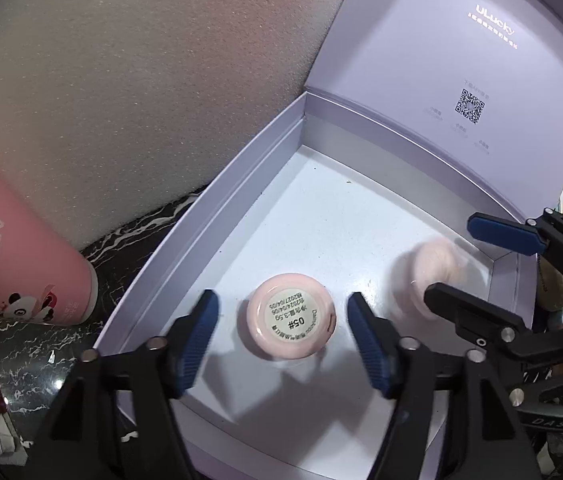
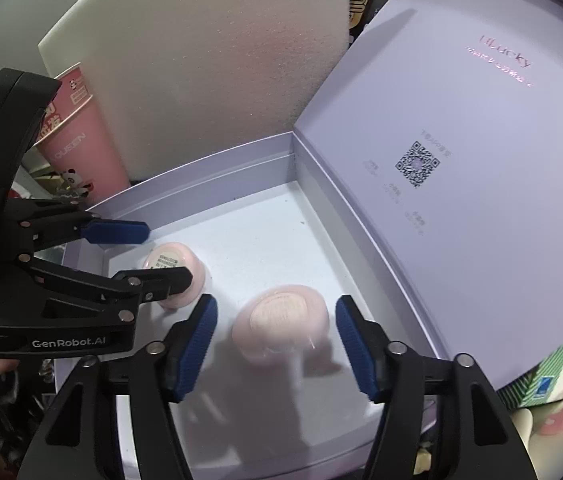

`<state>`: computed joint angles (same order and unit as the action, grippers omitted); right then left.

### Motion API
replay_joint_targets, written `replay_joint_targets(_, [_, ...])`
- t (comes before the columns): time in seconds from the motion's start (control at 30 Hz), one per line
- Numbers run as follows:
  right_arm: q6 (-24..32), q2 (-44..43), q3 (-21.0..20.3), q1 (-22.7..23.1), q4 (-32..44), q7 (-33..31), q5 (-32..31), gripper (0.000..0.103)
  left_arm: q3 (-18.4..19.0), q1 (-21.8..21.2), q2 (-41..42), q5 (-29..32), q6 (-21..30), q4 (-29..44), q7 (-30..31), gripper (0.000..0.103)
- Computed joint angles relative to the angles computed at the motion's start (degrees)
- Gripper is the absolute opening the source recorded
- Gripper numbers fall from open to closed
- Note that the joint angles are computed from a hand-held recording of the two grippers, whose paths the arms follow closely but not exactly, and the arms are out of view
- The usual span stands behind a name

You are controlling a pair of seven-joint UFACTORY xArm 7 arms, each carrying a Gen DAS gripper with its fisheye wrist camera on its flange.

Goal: Organize rigid objects
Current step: 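Open both grippers to release the compacts inside the box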

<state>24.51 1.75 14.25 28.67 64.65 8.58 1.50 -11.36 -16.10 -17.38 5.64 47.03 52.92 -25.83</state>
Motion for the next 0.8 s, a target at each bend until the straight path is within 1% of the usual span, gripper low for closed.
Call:
replay_joint_targets(0.03, [-0.08,-0.23,-0.04,0.03,-0.18,0.57,-0.48,0.065,-0.22,0.17,-0.29,0.54,-0.08,-0.09,-0.59,0.082])
replay_joint_targets(0.07, [-0.05,-0.1,-0.11,0.0,0.06,0.82,-0.75,0.065,-0.5,0.33,-0.58,1.16,-0.09,-0.09,-1.23,0.082])
replay_joint_targets(0.33, [-0.41,-3.5,0.09,-0.17,-2.31,2.89,-2.67,0.066,-1.28,0.49,-3.22,2.64,2.03,0.25,-3.42,0.083])
replay_joint_targets(0.5, [-1.01,-5.36,0.42,-0.26,-3.41,4.65,-4.42,0.066,-1.97,0.79,-6.84,3.56,3.62,-0.65,-4.41,0.083])
replay_joint_targets(0.67, [-0.85,-9.09,0.49,-0.53,-5.46,4.72,-4.04,0.066,-3.33,1.17,-8.83,5.01,5.42,0.08,-5.94,0.083])
replay_joint_targets(0.7, [-0.97,-10.16,0.52,-0.6,-6.11,4.71,-3.97,0.066,-3.77,1.35,-8.58,5.54,4.59,-0.22,-6.61,0.083])
replay_joint_targets(0.8, [-1.87,-12.03,0.68,-0.77,-7.3,4.77,-3.65,0.066,-4.1,1.14,-10.8,5.69,5.94,-0.3,-7.07,0.083])
